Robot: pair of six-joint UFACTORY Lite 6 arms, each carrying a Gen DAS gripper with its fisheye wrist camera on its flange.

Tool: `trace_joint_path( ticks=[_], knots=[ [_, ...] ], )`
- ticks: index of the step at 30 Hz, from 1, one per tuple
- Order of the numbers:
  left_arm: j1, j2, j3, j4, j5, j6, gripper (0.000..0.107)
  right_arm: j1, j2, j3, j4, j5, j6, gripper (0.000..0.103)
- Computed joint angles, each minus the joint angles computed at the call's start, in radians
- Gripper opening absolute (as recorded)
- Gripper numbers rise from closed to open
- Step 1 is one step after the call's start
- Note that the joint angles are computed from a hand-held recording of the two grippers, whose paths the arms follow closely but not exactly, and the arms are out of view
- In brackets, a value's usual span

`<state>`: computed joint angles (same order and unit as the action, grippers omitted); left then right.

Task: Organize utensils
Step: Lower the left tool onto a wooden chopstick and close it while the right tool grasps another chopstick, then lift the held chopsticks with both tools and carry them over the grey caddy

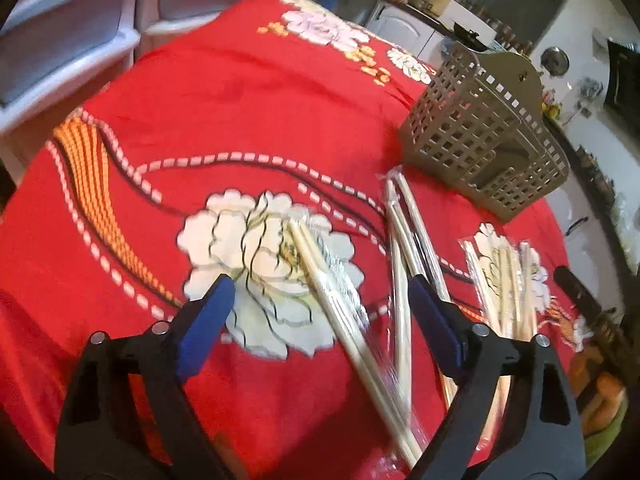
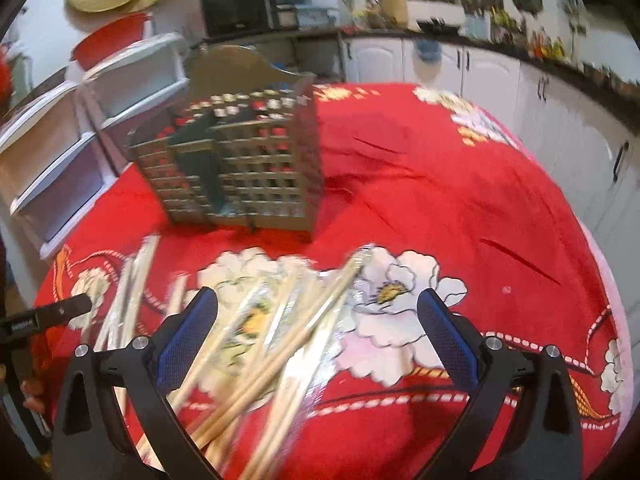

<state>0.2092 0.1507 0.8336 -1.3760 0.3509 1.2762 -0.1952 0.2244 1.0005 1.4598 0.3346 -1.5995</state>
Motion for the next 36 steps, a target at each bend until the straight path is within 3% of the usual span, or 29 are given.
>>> trace_joint_path(
  ticks=[6, 8, 12, 15, 19, 27, 36],
  knots=[
    [-0.032, 0.047, 0.064, 0.101, -0.021, -0.118, 0.054, -0.029, 0.243, 0.277, -0.348, 0.091, 0.394, 0.095],
    [-0.04, 0.067, 0.092, 0.149, -0.028, -0.174, 0.046, -0.031, 0.318, 0.365, -0.422, 0.118, 0.487, 0.08],
    [-0.067, 0.113, 0.144, 0.218, -0.071, -0.258, 0.035, -0.032, 0.415, 0.491, -0.501, 0.148, 0.589, 0.068],
    [-0.077, 0.148, 0.187, 0.267, -0.091, -0.305, 0.022, -0.033, 0.446, 0.54, -0.555, 0.154, 0.639, 0.049],
    [-0.064, 0.165, 0.204, 0.164, -0.062, -0.196, 0.01, -0.039, 0.457, 0.569, -0.609, 0.161, 0.681, 0.015],
    [-0.065, 0.11, 0.208, 0.1, -0.044, -0.132, 0.003, -0.087, 0.382, 0.511, -0.446, 0.25, 0.52, 0.008],
    [-0.065, -0.024, 0.222, 0.127, 0.001, -0.159, 0.001, -0.121, 0.141, 0.358, -0.263, 0.39, 0.305, 0.006]
  ],
)
